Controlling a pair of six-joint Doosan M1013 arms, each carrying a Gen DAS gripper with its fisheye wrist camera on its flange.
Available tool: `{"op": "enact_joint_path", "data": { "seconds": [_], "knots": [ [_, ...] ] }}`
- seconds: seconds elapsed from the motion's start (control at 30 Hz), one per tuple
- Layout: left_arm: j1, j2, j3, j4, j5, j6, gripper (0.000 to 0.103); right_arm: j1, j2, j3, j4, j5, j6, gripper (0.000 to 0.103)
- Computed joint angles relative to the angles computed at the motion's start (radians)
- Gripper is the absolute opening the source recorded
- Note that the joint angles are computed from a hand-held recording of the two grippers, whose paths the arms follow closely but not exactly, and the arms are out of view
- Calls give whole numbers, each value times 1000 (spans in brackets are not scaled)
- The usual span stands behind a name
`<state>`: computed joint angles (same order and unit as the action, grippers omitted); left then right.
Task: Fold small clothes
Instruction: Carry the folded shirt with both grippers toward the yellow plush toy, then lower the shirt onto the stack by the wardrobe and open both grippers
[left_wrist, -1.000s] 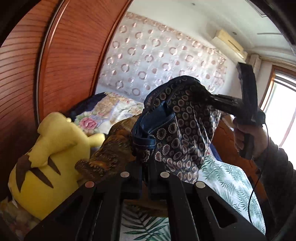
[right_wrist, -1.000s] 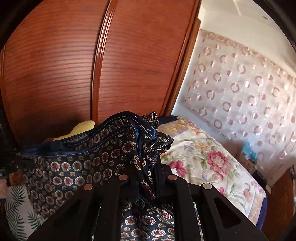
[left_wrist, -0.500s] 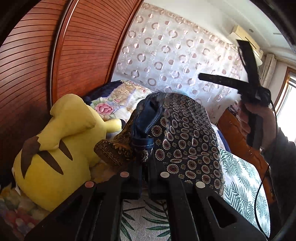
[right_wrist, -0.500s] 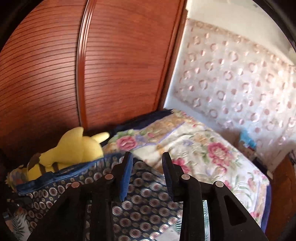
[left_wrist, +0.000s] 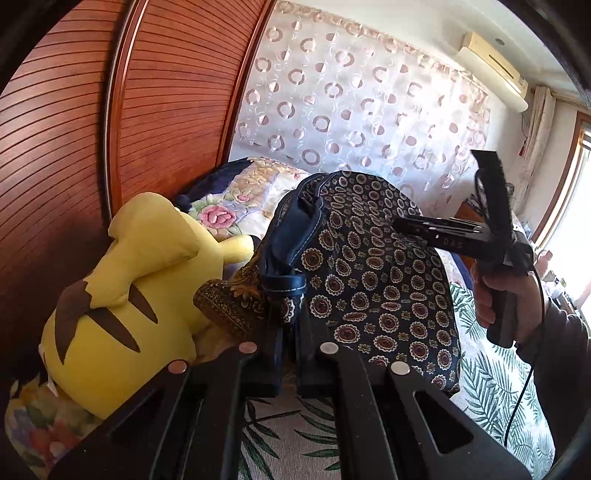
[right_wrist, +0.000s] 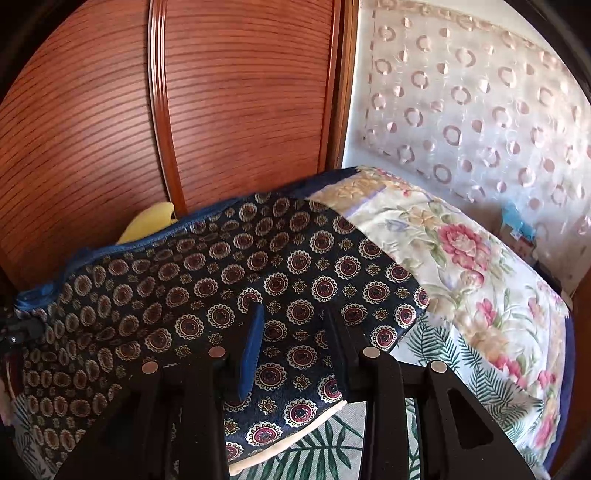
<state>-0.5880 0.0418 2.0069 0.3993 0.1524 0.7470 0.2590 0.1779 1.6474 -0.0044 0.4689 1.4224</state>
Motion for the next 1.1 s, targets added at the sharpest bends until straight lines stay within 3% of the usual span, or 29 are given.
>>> {"op": "enact_joint_path", "data": {
  "seconds": [0.17, 0.3, 0.5, 0.67, 0.8, 0.87, 0.93, 1.03, 1.1],
  "knots": [
    [-5, 4, -4, 77, 15, -64, 5, 23, 10, 4, -102, -23, 109, 35],
    [-4, 5, -5, 79, 18, -63, 5, 48, -32, 57, -65, -78, 73, 35],
    [-5, 6, -5, 117, 21, -100, 5, 73, -88, 135, 111, -117, -120, 35],
    [-10, 4, -6, 153, 30, -128, 6, 77, -78, 154, 80, -102, -70, 35],
    [-25, -10, 1, 372, 62, -320, 26, 72, -67, 154, 89, -103, -47, 35],
    [-25, -25, 12, 428, 48, -364, 47, 75, -74, 156, 76, -105, -16, 35],
    [-34, -39, 18, 507, 66, -426, 55, 80, -93, 171, 50, -113, 29, 36],
    [-47, -59, 29, 627, 81, -523, 81, 85, -133, 203, 17, -129, 86, 37],
    [-61, -74, 38, 714, 96, -596, 85, 88, -162, 227, -15, -136, 128, 38]
  ]
}}
